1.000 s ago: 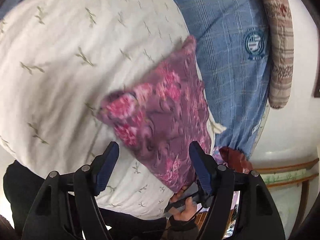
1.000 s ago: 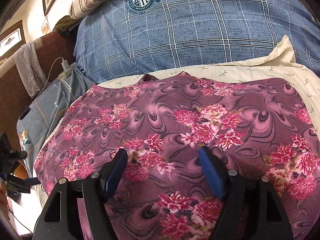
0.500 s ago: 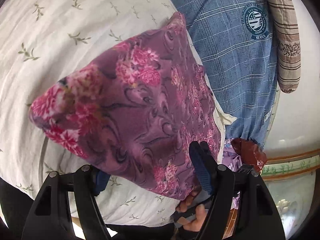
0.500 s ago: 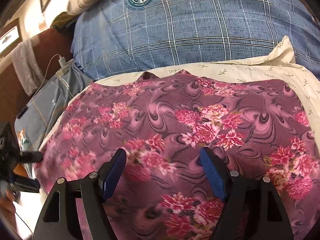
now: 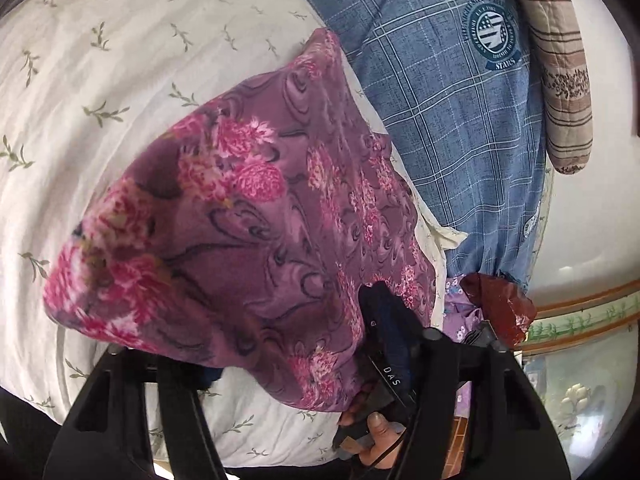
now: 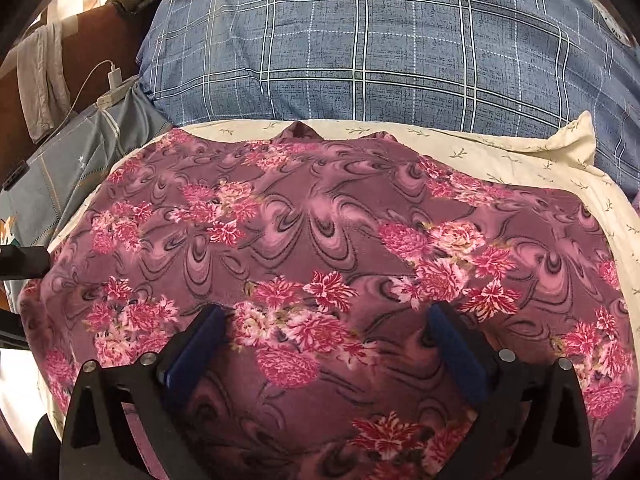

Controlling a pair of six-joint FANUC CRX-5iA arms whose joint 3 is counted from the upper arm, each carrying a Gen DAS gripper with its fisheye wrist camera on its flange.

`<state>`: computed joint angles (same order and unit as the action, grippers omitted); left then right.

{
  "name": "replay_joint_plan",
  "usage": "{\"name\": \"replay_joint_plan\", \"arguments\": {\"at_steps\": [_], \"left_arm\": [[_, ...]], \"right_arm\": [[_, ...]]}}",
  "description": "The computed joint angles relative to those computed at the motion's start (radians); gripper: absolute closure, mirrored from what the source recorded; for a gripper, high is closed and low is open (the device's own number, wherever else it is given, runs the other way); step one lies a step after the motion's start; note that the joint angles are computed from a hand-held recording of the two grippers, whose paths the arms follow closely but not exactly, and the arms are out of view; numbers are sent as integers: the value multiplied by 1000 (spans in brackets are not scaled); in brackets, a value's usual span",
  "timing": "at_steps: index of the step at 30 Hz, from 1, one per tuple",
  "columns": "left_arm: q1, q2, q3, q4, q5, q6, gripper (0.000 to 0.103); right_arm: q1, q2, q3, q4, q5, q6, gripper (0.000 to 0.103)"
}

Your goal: Fold small clothes

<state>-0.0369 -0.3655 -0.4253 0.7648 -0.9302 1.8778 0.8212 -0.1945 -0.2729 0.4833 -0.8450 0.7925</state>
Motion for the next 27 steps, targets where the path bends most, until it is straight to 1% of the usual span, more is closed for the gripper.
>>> {"name": "replay_joint_plan", "arguments": {"at_steps": [1,2,3,4,6,9,14,18,20,21,22,25,27], "left_arm": [[1,1,3,-2,-2,-4,56],[2,4,10,-12,-9,0,60],[5,9,19,-22,-21,1,70],[8,16,31,-38,-38,6,74],[6,38,78,-103,-85,30,82],[-11,45,110,-154,-92,60,83],[-61,58,200,-288,-112,103,85],[-128,86,309,-428,-136,141,86],[-156,98,353,-459,-140,139,88],[-177,105,381,-482,-142,139,90],[-189,107,393,-487,-134,123,96],[-251,131,450,-518,-112,102,97],[-291,160,475,-512,-92,89,97]], "right_arm": [[-1,1,0,1,1,0,1],[-4,2,1,-1,3,3,1],[-3,4,3,-1,3,3,1],[-1,2,1,2,3,-1,1],[2,-2,-4,5,4,-6,1],[5,-5,-8,7,7,-12,1],[3,-12,-14,1,16,-15,0],[0,-10,-2,-16,6,-3,0],[-7,-21,11,-46,-8,10,3],[-10,-43,3,-54,-12,-1,4],[-11,-70,-13,-52,-14,-25,4],[-34,-179,-72,-92,-17,-62,3],[-38,-254,-119,-97,-38,-82,3]]}}
